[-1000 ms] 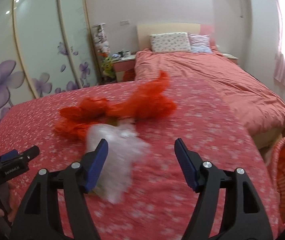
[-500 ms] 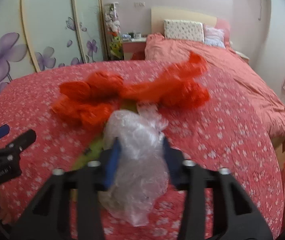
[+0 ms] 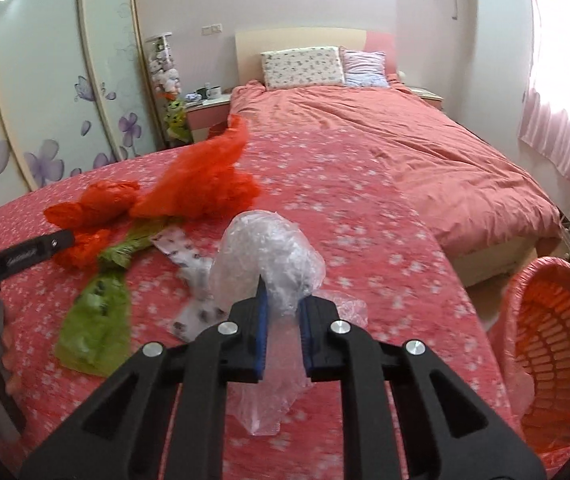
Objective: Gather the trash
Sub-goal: 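Grasp an orange bag with the left tool while the right tool grasps bubble wrap, then carry orange bag and bubble wrap to the basket and open both tools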
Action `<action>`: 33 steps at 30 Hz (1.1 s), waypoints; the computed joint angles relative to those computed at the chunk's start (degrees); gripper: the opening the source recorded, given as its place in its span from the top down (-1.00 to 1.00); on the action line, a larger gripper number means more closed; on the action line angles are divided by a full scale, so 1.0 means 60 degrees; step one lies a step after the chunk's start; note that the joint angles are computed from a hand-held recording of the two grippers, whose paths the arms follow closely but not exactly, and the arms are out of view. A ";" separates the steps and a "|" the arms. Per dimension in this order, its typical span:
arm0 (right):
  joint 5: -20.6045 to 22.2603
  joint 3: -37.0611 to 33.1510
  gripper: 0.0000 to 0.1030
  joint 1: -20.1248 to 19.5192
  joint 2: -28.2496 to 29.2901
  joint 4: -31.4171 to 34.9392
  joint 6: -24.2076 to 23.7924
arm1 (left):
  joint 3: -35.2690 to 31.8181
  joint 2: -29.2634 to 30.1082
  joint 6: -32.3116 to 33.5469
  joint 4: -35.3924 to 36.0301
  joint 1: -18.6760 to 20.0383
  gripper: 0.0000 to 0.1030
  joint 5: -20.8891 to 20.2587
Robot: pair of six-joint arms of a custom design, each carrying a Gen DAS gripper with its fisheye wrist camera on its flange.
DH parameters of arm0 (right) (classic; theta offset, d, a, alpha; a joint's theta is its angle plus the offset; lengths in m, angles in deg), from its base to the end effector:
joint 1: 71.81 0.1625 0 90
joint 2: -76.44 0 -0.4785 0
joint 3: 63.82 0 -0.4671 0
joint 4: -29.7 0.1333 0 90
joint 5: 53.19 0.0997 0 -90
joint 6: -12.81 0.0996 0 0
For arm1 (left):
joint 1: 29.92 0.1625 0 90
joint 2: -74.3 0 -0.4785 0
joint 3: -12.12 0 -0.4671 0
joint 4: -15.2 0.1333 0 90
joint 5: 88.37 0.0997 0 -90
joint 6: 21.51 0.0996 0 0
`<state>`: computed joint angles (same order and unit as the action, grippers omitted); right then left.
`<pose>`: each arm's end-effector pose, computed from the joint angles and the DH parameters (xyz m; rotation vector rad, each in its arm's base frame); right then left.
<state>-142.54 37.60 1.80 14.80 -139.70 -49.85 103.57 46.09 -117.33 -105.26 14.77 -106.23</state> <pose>-0.0761 -0.7350 0.2716 1.0318 -2.4014 0.7357 -0.3367 -0.6539 -0.1080 -0.4562 1.9508 -1.1539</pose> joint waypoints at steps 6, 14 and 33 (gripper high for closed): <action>0.0028 -0.0243 0.72 -0.0154 0.0074 0.0130 0.0037 | 0.0242 -0.0014 0.0495 -0.1059 0.0170 -0.12 -0.0276; 0.0101 -0.0169 0.72 -0.0264 -0.0054 0.0132 0.0060 | 0.1053 -0.0236 0.0969 -0.2354 -0.0136 0.32 -0.0192; 0.0765 0.0642 0.72 -0.0581 -0.1294 0.0151 -0.0010 | 0.1502 -0.0675 -0.0824 -0.0027 -0.1587 0.36 0.0183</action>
